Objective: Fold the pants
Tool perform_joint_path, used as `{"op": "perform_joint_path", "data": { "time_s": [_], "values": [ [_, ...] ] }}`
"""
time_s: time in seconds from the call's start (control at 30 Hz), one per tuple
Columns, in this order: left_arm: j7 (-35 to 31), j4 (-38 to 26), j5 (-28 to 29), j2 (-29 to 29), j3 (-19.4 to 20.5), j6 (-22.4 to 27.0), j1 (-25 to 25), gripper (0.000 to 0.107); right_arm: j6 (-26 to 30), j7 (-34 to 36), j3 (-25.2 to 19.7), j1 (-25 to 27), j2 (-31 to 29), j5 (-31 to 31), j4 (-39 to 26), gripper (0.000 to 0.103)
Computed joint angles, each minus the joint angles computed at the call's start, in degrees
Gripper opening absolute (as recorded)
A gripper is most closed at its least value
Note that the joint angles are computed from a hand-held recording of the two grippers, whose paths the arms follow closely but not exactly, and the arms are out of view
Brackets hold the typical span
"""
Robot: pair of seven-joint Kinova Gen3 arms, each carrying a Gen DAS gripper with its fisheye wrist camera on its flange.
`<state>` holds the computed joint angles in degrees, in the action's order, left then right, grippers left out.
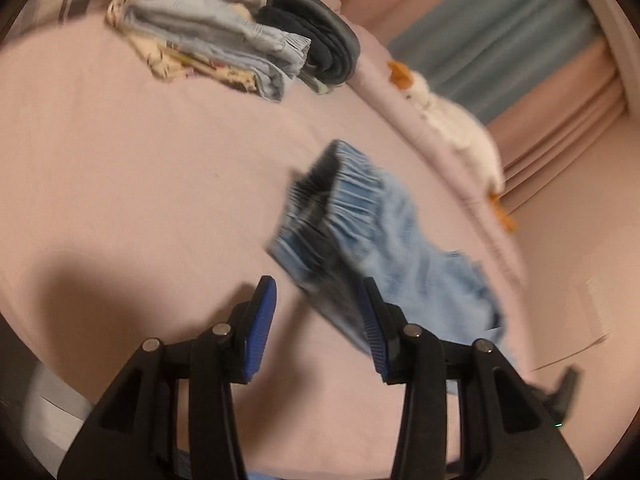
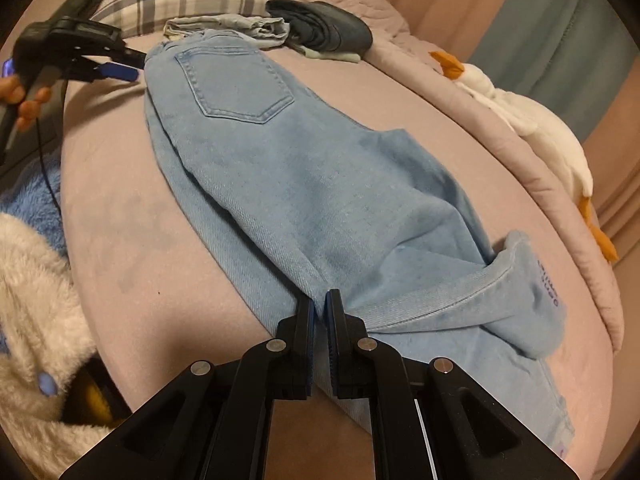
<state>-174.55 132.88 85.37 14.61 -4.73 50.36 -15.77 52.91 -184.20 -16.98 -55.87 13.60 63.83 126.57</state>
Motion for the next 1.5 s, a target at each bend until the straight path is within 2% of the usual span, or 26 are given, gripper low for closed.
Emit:
{"op": "perform_joint_path", "data": {
  "time_s": [0.13,0.2,0.23,0.3,0.37,0.43,0.57,0.73,0.8,0.87,0.9,0.97,1.0,1.03,1.1,1.17,1.27,1.4,1.5],
  "values": [
    [-0.11,0.32,2.02,4.88,5.67,9.26,-7.08,0.042,0.74,-1.27,0.1,-0.56,1.02,0.47,-0.33,0.007],
    [1.71,-0.75,2.77,6.23,5.57,10.99,-6.03,0.042,1.15,-2.66,-0.02,-1.27,1.43,0.41,-0.48,0.007],
    [3.26,-1.51,3.38,6.49,4.56,10.46,-3.92,0.042,1.24,-3.12,-0.05,-1.5,1.42,0.43,-0.33,0.007],
    [5.79,-2.35,4.22,6.43,1.51,9.32,0.4,0.041,1.64,-3.66,-0.11,-1.9,1.64,0.42,-0.32,0.007],
    [7.69,-2.23,5.81,5.71,1.42,7.49,1.74,0.038,2.29,-4.18,-0.28,-2.53,2.02,0.22,-0.5,0.007],
    [7.28,-1.34,7.55,3.68,1.03,5.72,2.63,0.027,2.24,-4.26,-0.29,-2.66,1.94,0.24,-0.39,0.007],
    [5.26,-0.81,7.86,0.36,0.31,1.56,4.33,0.018,3.48,-3.29,-0.53,-3.23,1.33,0.13,-0.58,0.007],
    [8.56,-2.43,4.17,2.0,0.62,-4.02,5.7,0.02,6.85,0.67,-1.48,-4.21,0.94,-1.7,-2.15,0.007],
    [8.15,-2.24,4.42,2.86,0.8,-4.14,5.16,0.025,5.82,1.91,-1.34,-3.77,1.83,-2.62,-2.42,0.007],
    [9.42,-1.94,3.29,1.55,1.53,-5.93,4.27,0.037,4.82,2.26,-0.75,-3.51,3.02,-3.06,-2.58,0.007],
    [10.14,-1.86,2.27,0.64,3.2,-6.88,2.59,0.038,4.53,1.56,-0.42,-3.61,3.02,-3.05,-2.47,0.007],
    [9.9,-1.12,1.86,-2.05,3.69,-9.24,2.36,0.037,4.12,2.42,-0.26,-3.25,1.78,-4.41,-2.56,0.007],
    [9.09,-0.5,2.73,-3.94,2.98,-11.57,3.84,0.032,3.61,2.77,-0.35,-3.01,0.34,-4.97,-2.25,0.008],
    [7.38,0.35,4.49,-6.13,1.21,-13.9,6.32,0.032,3.14,3.26,-0.51,-2.72,-0.65,-5.37,-2.03,0.009],
    [4.77,1.24,7.55,-8.75,0.34,-16.78,8.55,0.032,2.21,2.26,-1.2,-2.55,-3.85,-5.37,-0.65,0.009],
    [2.37,1.56,9.49,-10.41,1.52,-17.64,8.65,0.032,0.42,-0.76,-2.0,-1.86,-6.86,-4.16,1.04,0.009],
    [-0.91,0.41,11.35,-11.29,3.96,-20.19,12.14,0.035,-2.78,-6.5,-2.9,0.47,-10.04,-0.91,3.23,0.009],
    [-3.32,-1.85,10.37,-9.47,7.18,-22.52,17.78,0.035,-2.88,-10.46,-2.71,3.25,-7.34,1.3,2.19,0.009],
    [-4.1,-3.58,8.09,-6.83,9.0,-25.38,22.63,0.035,-6.23,-12.35,-1.63,4.92,-5.91,2.44,2.22,0.009]
  ]
}}
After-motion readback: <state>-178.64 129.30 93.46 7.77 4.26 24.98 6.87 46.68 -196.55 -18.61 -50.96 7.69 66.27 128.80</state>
